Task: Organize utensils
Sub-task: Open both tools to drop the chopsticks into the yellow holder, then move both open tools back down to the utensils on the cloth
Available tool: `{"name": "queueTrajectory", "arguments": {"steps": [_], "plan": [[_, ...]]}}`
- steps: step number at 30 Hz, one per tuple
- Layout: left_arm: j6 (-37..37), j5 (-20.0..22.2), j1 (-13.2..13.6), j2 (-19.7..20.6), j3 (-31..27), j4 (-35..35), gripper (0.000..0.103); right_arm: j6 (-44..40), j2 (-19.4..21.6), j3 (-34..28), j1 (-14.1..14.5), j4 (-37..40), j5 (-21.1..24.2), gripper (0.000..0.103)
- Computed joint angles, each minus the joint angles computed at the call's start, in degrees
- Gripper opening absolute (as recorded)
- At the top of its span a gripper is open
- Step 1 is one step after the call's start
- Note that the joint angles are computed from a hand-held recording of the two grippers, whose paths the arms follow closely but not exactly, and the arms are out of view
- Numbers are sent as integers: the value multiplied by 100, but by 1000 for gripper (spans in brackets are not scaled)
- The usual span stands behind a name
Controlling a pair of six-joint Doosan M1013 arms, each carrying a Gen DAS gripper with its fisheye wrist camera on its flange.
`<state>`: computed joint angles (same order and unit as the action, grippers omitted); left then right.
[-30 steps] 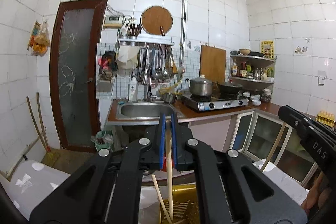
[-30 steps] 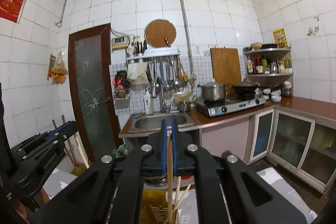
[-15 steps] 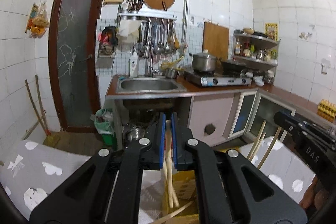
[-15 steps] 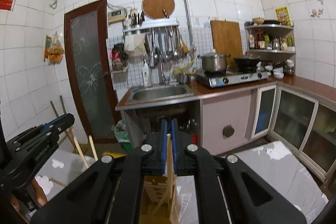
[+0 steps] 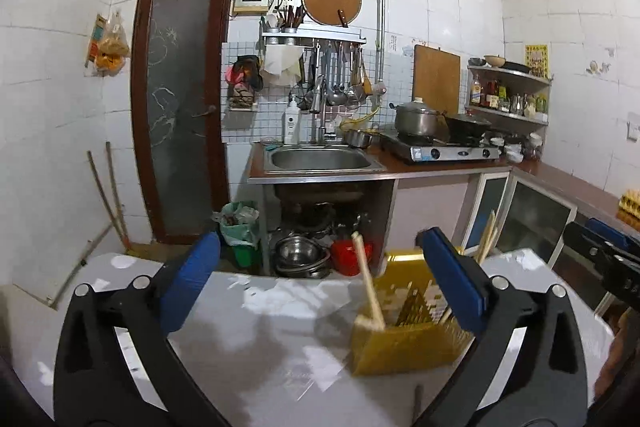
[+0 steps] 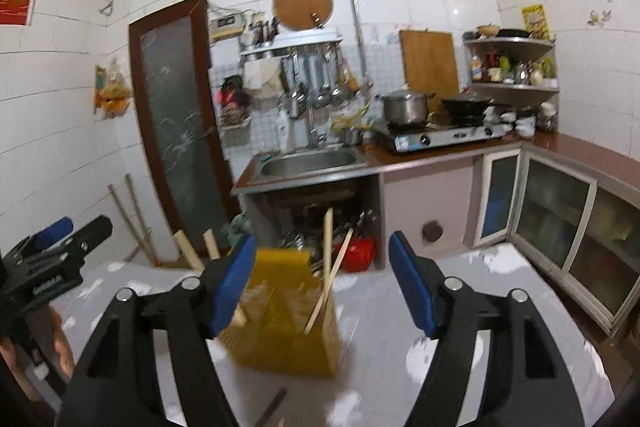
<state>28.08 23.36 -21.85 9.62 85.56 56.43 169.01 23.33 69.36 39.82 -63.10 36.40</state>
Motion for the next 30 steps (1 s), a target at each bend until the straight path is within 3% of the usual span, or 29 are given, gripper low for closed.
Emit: {"name": "queueTrajectory", "arguments": {"steps": [3,5,9,14,18,22,27,30], "plan": [[509,-3,0,-223,233,-388,98,90,-194,292,161,-57,191,86],[416,59,-30,-360,429,-281,98,18,-297,450,258,94,253,88],[768,26,-14,-542,741,-918,98,-66,-359,665,398,250,338,88],[1412,246,-40,-543,971,-1391,98,-201,-209,769,410,673,483,88],[1141,322,-28,-465,1165,-1231,98,-426,28,727,373,1108,711,88],[1735,68,189,-361,1262,-2544,98,-540,160,769,321,1508,687,88],[1593,102,211,-204,1274,-2515,98,-1009,419,479,309,1779,921,80],[1419,353,122,-107,1202,-2125,98,-1438,597,223,249,2240,1008,74]]}}
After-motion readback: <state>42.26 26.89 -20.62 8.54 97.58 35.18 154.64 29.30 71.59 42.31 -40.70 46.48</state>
